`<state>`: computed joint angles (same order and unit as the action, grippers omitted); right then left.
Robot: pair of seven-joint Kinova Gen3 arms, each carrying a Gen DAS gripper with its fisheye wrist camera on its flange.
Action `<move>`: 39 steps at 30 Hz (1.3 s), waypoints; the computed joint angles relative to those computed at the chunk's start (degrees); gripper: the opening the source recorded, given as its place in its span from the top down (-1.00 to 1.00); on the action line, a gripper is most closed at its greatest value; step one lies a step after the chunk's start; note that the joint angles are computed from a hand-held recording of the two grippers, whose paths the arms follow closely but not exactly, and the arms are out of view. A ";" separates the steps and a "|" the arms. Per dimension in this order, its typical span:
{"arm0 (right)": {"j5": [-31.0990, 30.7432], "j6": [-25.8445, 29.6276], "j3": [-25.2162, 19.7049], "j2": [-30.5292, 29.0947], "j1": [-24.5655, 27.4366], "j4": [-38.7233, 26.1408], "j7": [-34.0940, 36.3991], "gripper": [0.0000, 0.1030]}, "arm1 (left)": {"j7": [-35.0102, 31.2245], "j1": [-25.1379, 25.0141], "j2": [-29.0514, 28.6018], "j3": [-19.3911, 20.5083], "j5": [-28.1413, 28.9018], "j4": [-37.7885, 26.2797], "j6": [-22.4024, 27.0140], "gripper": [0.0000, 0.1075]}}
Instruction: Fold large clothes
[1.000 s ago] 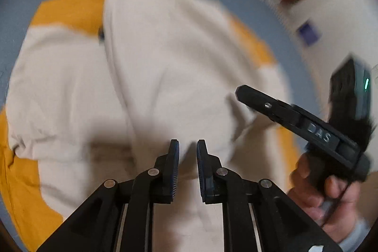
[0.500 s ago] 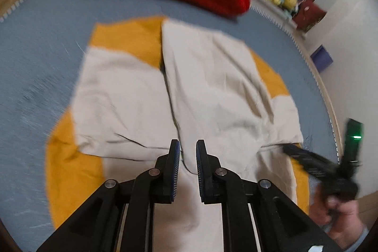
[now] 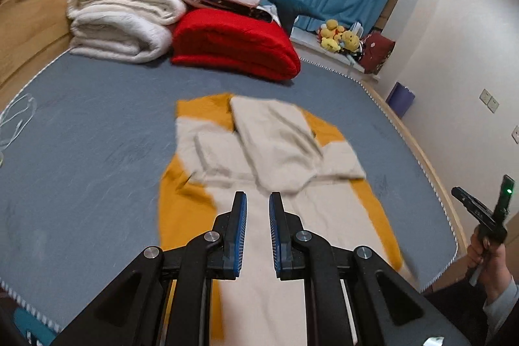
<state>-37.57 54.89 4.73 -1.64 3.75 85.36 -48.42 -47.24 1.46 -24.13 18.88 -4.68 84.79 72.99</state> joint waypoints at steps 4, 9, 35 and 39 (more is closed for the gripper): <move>-3.19 5.24 3.84 -1.60 3.93 5.38 4.54 0.16 | 5.95 -0.42 -7.35 1.05 2.33 8.87 2.29 0.82; -0.48 1.94 4.44 -0.43 6.03 14.58 4.49 0.33 | 13.17 -1.87 -9.57 -2.92 12.14 20.39 1.47 0.93; 25.70 9.71 -2.70 17.26 4.40 10.44 -19.34 0.31 | 13.43 4.68 2.92 -8.61 14.43 29.28 3.37 0.48; 24.82 10.30 -2.86 17.55 5.55 9.93 -18.51 0.56 | 12.54 6.53 3.94 -8.05 14.16 28.35 2.33 0.86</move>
<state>-12.76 65.19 1.86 15.91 9.30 95.29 -66.93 -34.70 7.98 -20.19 10.83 9.48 113.14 75.32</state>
